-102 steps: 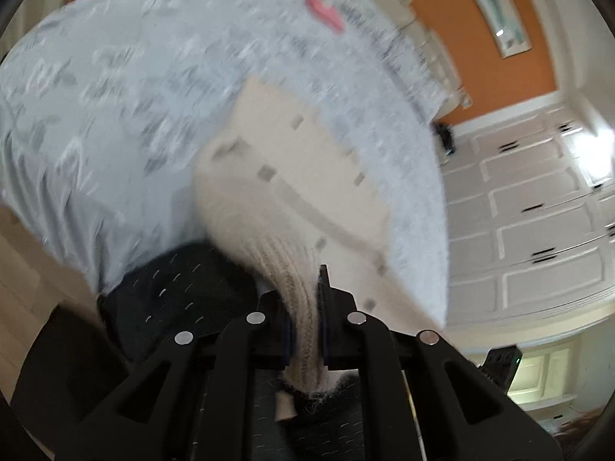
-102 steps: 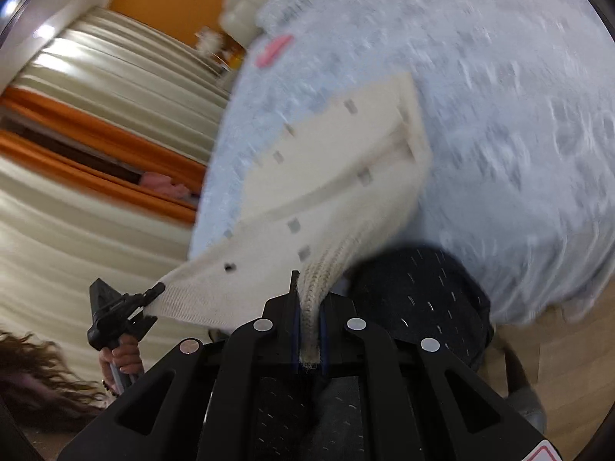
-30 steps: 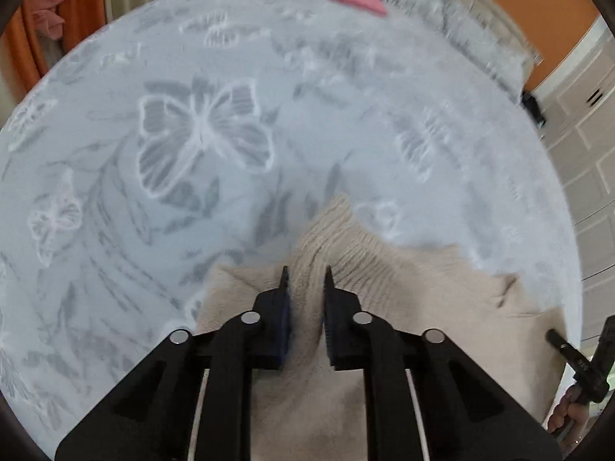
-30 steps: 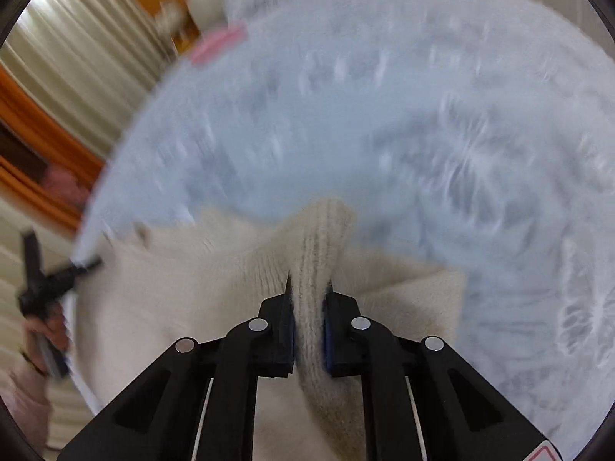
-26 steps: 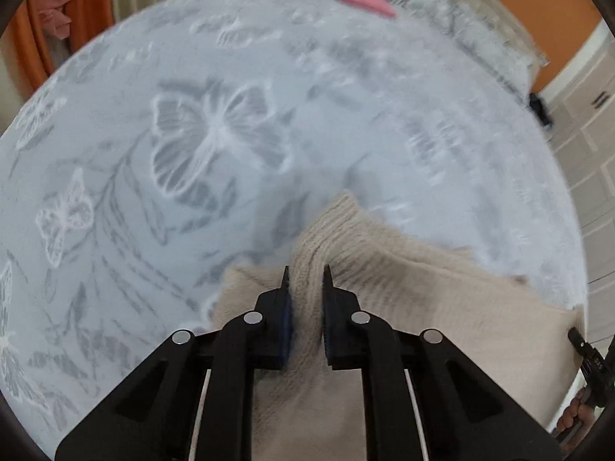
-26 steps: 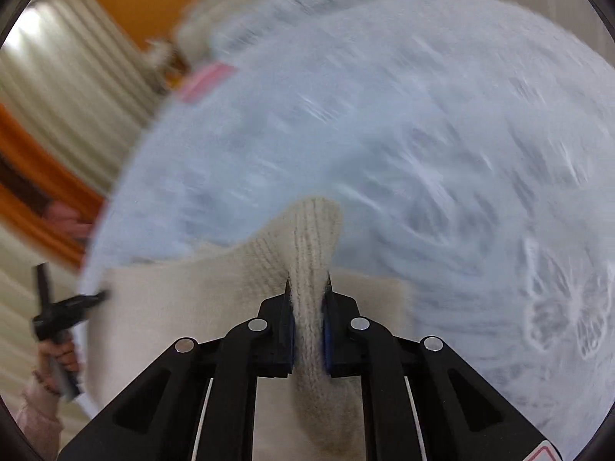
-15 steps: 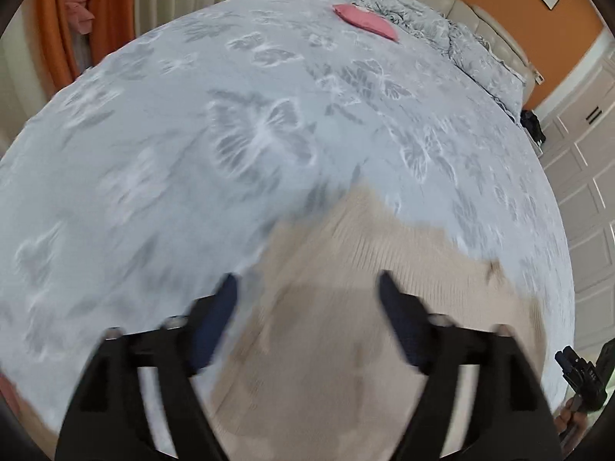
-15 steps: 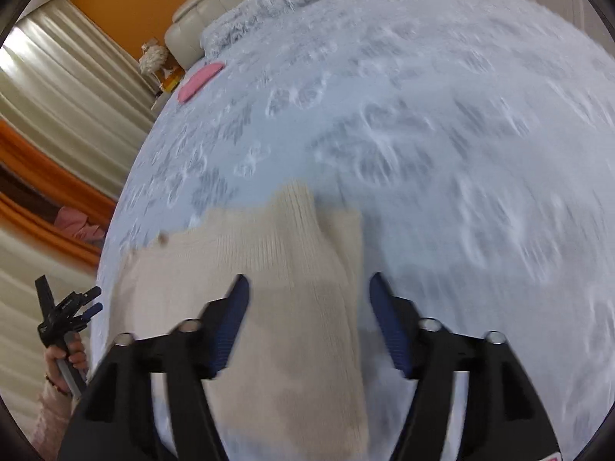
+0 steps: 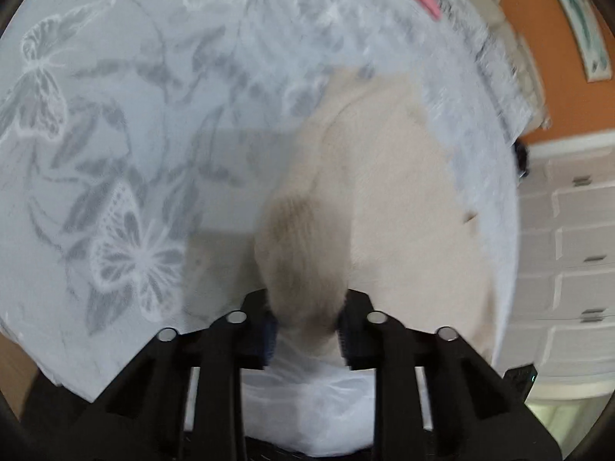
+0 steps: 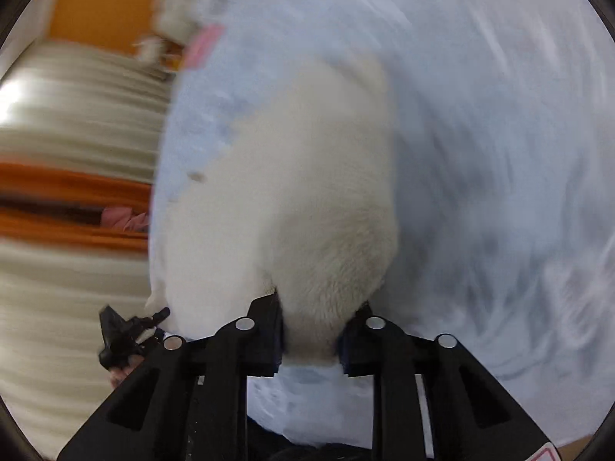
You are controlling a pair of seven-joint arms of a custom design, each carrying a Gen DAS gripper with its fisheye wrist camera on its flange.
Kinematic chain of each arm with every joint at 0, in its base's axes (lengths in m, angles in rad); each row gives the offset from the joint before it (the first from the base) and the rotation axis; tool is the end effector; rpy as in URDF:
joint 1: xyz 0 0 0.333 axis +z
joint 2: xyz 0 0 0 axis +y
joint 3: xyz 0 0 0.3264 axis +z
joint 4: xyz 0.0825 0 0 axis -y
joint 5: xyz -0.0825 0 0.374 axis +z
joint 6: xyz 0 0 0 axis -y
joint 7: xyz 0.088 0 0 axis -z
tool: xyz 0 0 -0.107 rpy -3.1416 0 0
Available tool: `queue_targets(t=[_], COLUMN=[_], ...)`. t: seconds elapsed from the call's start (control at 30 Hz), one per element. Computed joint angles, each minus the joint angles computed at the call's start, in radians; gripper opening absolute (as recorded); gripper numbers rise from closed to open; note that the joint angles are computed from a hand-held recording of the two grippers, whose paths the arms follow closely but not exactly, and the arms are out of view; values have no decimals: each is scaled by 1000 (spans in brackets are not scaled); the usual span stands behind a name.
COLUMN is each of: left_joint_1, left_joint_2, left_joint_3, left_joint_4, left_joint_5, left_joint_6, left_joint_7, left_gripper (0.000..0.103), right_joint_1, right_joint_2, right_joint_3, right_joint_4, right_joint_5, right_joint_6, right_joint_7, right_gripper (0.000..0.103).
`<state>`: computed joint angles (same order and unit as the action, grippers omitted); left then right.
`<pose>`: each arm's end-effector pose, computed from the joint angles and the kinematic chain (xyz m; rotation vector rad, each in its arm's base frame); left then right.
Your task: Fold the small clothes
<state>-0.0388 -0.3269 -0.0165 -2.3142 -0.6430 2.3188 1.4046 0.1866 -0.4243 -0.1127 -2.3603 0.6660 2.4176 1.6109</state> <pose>0.4669 -0.0376 0.5235 2.3969 -1.4579 0.8423 0.4471 0.0304 0.5537 -1.3582 1.9852 0.1847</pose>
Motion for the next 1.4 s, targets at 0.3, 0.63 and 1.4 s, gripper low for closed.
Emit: queue_targets(t=[0.3,0.63,1.4], left_joint_1=[7,-14,-61], left_joint_2=[-31,-33,303], left_joint_3=[-30,-38,-139], left_joint_4=[-69,118,290], left_joint_5=[163,282,700], left_joint_6=[-87,72,194], left_joint_7=[-52,-35,-161], left_gripper=[22,44,45], right_joint_1=[-51,44,-103], right_joint_2=[-6,33,304], right_joint_3=[20,-42,94], right_joint_4=[-157,38,232], right_joint_5=[-180,-97,-425], right_joint_6=[-17,134,94], right_joint_7=[69,29,193], right_gripper=[20,12,5])
